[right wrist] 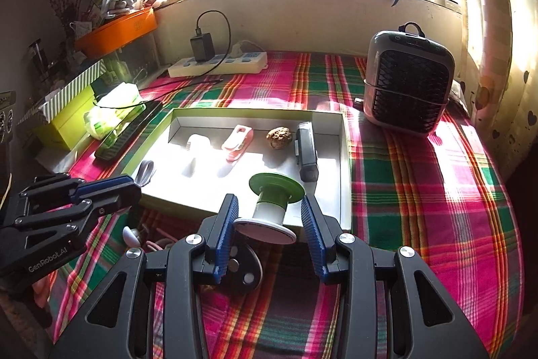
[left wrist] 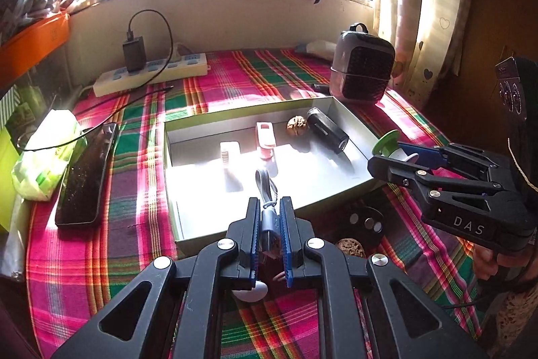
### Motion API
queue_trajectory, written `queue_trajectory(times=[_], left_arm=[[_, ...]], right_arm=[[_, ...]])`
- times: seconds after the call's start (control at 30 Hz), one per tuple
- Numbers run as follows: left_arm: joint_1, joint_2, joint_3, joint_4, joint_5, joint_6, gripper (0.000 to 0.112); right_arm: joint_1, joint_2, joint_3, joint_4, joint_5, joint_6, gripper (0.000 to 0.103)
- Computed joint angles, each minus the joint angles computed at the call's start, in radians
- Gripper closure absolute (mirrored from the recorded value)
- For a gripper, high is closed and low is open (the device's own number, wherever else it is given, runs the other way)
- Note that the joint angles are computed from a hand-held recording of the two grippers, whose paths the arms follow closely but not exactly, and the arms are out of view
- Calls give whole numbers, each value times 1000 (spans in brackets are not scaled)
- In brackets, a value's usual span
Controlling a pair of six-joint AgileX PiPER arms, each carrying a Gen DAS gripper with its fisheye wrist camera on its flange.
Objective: Organize objects
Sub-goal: 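Carry the white cable and the green-white spool into the white box with both tools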
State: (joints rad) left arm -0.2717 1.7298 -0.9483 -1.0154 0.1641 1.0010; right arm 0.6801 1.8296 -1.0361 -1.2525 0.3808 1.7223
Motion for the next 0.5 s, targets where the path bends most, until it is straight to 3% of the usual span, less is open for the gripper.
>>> queue_trajectory(times=[0.17,0.5], left_arm=[[21,60,-83,75,9,-84,102],[60,188,-269,393,57,-396,102]], right_arm=[[-37,63,-90,129,-30,-166,63],[-93,159,-234,378,-40,-458,63]])
